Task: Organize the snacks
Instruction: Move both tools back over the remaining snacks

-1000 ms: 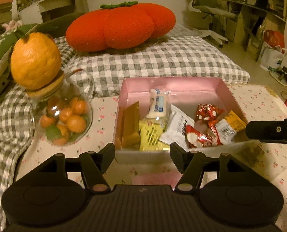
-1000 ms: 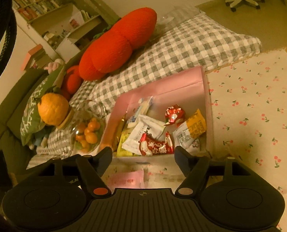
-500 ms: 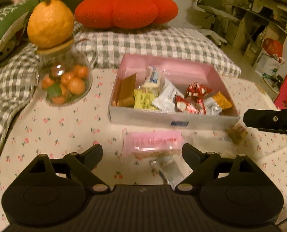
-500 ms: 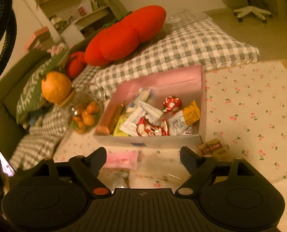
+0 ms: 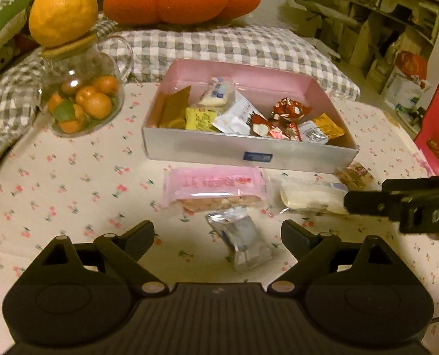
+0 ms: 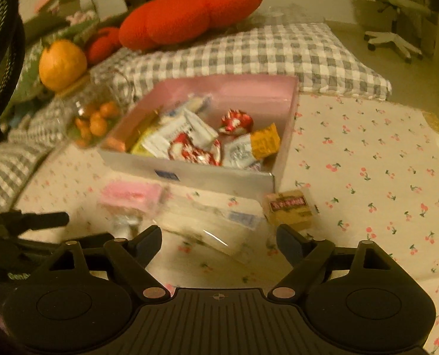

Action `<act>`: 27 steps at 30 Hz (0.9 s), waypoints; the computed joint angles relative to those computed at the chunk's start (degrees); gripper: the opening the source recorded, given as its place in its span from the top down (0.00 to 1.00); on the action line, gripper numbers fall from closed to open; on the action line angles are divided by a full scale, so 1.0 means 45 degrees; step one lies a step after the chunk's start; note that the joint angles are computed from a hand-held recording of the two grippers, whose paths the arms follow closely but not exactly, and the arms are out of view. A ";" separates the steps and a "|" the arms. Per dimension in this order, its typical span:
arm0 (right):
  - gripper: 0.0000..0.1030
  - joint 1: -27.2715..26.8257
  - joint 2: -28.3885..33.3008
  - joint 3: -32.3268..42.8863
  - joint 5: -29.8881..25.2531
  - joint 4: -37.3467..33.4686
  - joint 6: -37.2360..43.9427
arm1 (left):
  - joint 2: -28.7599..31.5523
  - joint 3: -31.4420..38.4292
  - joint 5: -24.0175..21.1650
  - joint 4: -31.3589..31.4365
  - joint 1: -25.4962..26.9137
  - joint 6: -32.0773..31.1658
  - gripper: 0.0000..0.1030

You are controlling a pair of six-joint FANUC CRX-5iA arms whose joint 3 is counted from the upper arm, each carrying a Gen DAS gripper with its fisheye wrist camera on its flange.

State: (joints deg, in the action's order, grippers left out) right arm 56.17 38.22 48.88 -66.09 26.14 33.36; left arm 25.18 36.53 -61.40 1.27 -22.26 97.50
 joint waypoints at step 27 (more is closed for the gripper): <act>0.04 -0.0299 0.0714 0.0005 0.0019 0.0020 0.2183 | -0.0089 -0.0802 0.0473 -0.0122 -0.0037 -0.1037 0.51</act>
State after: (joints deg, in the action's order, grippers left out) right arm 54.82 41.43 48.90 -66.01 26.23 43.18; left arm 24.78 32.92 -59.27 0.72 -22.42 92.84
